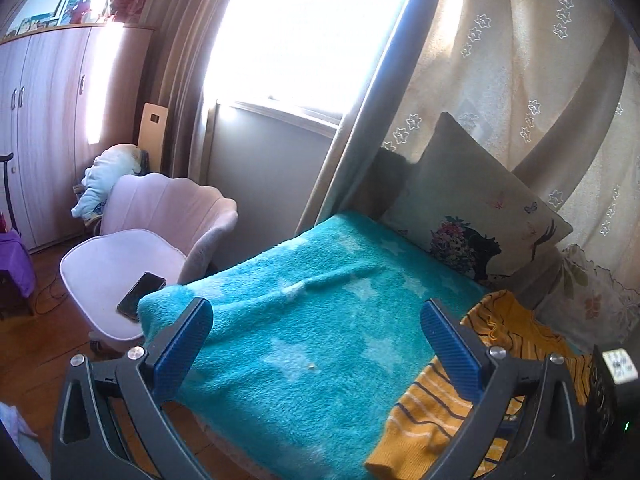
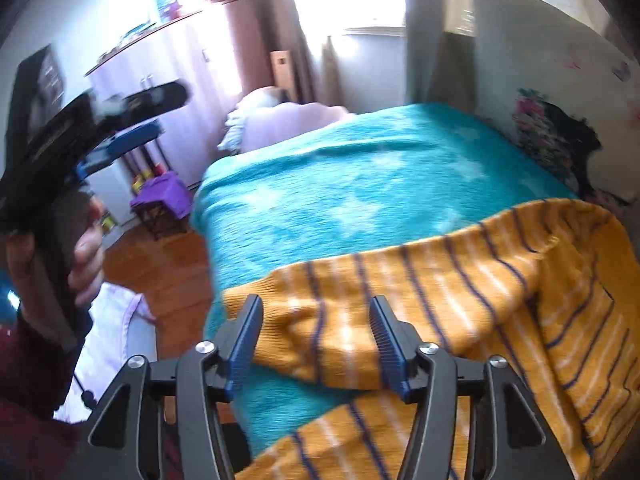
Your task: Fold small clothes
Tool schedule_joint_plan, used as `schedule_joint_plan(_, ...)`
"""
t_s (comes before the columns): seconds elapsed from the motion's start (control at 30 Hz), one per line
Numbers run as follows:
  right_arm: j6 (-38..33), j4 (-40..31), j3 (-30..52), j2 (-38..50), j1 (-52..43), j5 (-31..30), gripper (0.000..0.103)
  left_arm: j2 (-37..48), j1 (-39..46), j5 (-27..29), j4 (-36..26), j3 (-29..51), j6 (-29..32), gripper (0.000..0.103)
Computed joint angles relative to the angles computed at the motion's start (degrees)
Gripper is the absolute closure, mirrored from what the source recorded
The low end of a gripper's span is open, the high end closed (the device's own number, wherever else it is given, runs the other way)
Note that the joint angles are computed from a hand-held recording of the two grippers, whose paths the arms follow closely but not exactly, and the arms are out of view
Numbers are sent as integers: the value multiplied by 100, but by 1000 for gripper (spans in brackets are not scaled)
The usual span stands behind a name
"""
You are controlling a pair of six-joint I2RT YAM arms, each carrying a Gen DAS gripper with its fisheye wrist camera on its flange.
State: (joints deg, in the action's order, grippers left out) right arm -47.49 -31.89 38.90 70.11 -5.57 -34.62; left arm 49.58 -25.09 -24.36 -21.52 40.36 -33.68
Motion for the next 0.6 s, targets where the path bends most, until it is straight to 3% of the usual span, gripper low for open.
schedule_joint_plan(0.1, 255, 792, -720, -427, 851, 745, 38, -172, 116, 109, -94, -66, -54, 0)
schedule_joint_plan(0.17, 707, 1671, -1070, -228, 1509, 1760, 45, -268, 50, 36, -145, -65, -52, 0)
schedule_joint_plan(0.2, 893, 1879, -1048, -10, 1672, 2129, 74, -319, -14, -20, -157, -62, -37, 0)
schedule_joint_plan(0.23, 983, 1880, -917, 162, 1578, 2092, 87, -351, -96, -90, -162, -49, -23, 0)
schedule_joint_plan(0.3, 1167, 1621, -450, 354, 1220, 1748, 96, -375, -219, -174, -159, -3, -6, 0)
schedule_joint_plan(0.4, 1560, 1167, 249, 83, 904, 1257, 96, -281, -351, -82, -126, 154, -59, 0)
schedule_joint_plan(0.47, 1805, 517, 1034, -256, 320, 454, 96, -116, -506, 2, -68, 306, -122, 0)
schedule_joint_plan(0.6, 2483, -740, 3149, -25, -1920, -1945, 96, 403, -919, 119, 269, 616, -37, 0)
